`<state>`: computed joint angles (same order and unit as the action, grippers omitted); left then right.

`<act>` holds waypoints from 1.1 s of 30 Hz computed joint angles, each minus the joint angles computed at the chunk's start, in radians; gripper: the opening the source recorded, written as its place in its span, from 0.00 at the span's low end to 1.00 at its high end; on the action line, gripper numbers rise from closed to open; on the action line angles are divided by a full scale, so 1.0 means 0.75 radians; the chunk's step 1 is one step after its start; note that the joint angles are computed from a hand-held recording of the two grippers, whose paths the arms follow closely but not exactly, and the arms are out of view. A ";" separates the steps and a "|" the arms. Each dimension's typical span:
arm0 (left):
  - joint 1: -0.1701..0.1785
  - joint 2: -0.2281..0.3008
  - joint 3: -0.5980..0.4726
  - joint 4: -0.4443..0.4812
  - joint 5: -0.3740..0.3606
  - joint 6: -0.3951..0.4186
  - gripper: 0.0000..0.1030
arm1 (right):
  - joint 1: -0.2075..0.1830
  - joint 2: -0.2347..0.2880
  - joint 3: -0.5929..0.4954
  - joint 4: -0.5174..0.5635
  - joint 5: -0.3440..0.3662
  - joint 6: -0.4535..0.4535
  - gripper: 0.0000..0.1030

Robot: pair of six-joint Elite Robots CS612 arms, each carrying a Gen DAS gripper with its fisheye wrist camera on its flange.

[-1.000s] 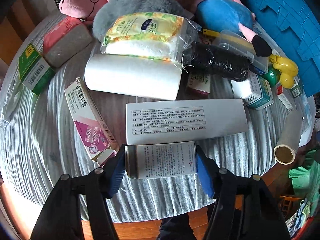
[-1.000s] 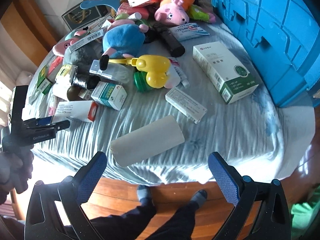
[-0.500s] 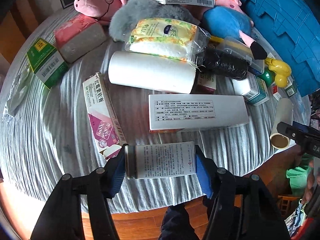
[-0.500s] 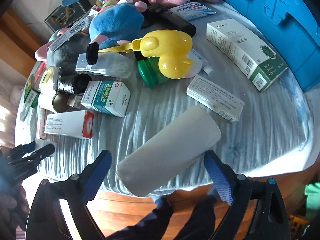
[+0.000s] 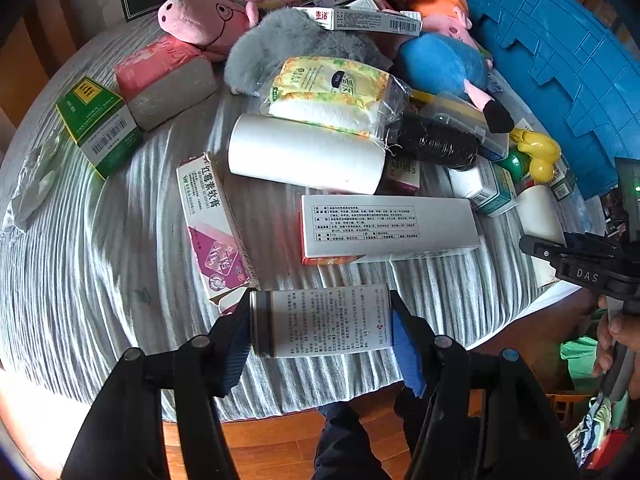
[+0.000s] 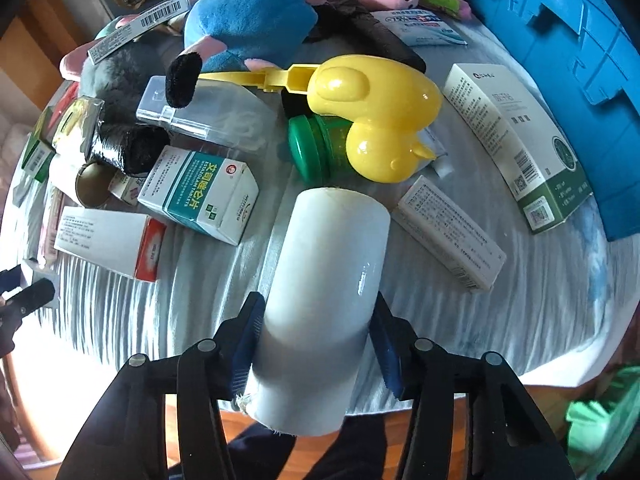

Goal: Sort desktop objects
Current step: 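Grasp the white label-wrapped can with the left tool while the right tool grasps the white paper roll, then lift the can and paper roll and carry them over the crate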

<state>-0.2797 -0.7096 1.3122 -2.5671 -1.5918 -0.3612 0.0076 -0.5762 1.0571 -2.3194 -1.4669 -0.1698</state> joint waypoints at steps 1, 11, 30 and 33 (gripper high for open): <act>0.002 -0.005 0.005 -0.008 -0.004 0.006 0.59 | -0.002 -0.004 0.004 0.000 0.002 -0.001 0.48; 0.012 -0.025 -0.046 -0.056 -0.015 0.029 0.59 | -0.025 -0.071 0.053 -0.036 0.058 0.009 0.48; 0.014 -0.054 -0.140 -0.199 0.040 -0.051 0.59 | -0.025 -0.162 0.016 -0.167 0.143 -0.123 0.48; 0.011 -0.056 -0.169 -0.216 0.069 -0.070 0.59 | -0.026 -0.168 -0.009 -0.186 0.182 -0.156 0.48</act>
<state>-0.2715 -0.7517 1.1857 -2.7293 -1.5403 -0.4141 -0.0115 -0.7020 1.0503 -2.4590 -1.3306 -0.2871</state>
